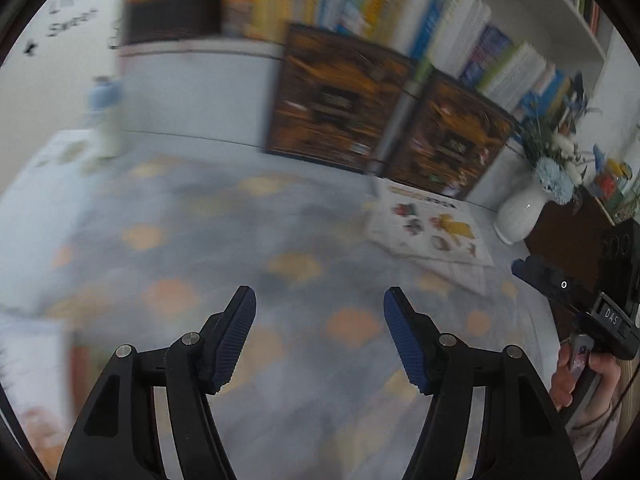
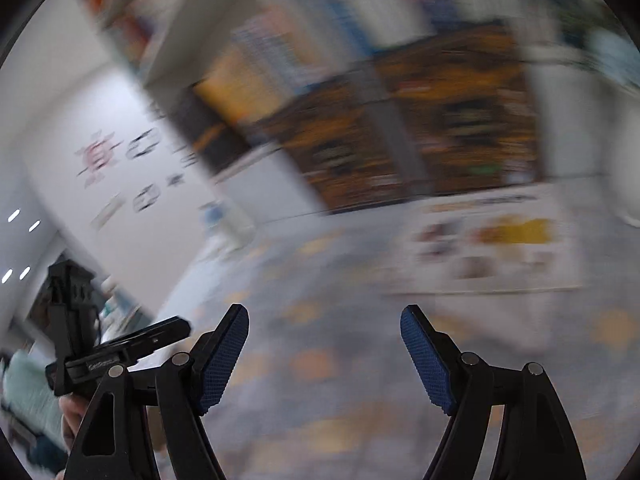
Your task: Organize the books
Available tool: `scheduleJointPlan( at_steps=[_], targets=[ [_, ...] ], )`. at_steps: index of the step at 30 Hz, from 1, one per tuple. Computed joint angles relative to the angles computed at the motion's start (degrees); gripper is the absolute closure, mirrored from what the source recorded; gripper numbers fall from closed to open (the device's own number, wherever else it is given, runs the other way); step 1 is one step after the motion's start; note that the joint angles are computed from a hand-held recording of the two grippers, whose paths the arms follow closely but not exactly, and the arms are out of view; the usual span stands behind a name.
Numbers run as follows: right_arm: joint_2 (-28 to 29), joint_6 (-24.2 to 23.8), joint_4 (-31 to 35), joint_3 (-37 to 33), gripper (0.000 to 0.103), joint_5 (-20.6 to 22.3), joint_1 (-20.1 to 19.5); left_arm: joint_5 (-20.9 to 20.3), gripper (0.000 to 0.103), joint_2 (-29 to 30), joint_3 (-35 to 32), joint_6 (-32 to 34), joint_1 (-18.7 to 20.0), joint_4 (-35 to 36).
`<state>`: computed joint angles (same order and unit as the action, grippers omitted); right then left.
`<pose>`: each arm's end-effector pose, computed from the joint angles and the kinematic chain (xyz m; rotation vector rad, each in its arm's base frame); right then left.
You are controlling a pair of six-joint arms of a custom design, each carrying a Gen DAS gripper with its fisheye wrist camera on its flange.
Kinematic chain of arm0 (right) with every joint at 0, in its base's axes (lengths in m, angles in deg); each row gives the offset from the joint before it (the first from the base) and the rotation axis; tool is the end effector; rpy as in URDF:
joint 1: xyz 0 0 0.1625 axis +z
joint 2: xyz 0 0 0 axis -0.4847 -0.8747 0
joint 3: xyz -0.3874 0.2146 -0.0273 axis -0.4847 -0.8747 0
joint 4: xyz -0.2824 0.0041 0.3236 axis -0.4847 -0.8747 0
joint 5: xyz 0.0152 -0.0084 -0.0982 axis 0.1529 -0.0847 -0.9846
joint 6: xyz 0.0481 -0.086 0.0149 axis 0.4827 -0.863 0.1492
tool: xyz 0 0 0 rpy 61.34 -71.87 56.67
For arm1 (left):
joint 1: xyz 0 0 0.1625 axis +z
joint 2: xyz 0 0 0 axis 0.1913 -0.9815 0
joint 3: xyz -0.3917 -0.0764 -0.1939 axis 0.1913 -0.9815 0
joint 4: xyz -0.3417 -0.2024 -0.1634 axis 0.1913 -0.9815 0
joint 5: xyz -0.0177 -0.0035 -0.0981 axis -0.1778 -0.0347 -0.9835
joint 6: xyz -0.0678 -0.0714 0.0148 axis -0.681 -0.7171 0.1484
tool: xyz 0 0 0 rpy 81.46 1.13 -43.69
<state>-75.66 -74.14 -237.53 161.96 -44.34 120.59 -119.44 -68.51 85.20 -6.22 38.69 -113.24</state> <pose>0.1281 -0.6099 0.3740 0.0190 -2.6285 1.2458 -0.3566 -0.6936 0.1420 0.8337 2.6389 -0.6089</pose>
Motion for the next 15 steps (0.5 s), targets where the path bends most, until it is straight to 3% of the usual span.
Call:
scheduleJointPlan(
  at_steps=[2, 5, 11, 15],
  targets=[
    [-2.3, 2.0, -0.2, 1.0, 0.026, -0.1, -3.8, -1.5, 0.038, 5.9, -4.8, 0.2, -0.1, 0.2],
    [-4.9, 3.5, -0.4, 1.9, 0.026, 2.4, -8.4, -0.5, 0.039, 12.1, -10.4, 0.6, -0.6, 1.0],
    [-3.3, 2.8, 0.3, -1.5, 0.026, 1.1, -12.6, -2.8, 0.038, 20.4, -17.3, 1.9, -0.4, -2.7],
    [-1.2, 3.0, 1.3, -3.8, 0.026, 1.3, -14.5, 1.5, 0.039, 24.2, -22.0, -1.8, -0.2, 2.0]
  ],
)
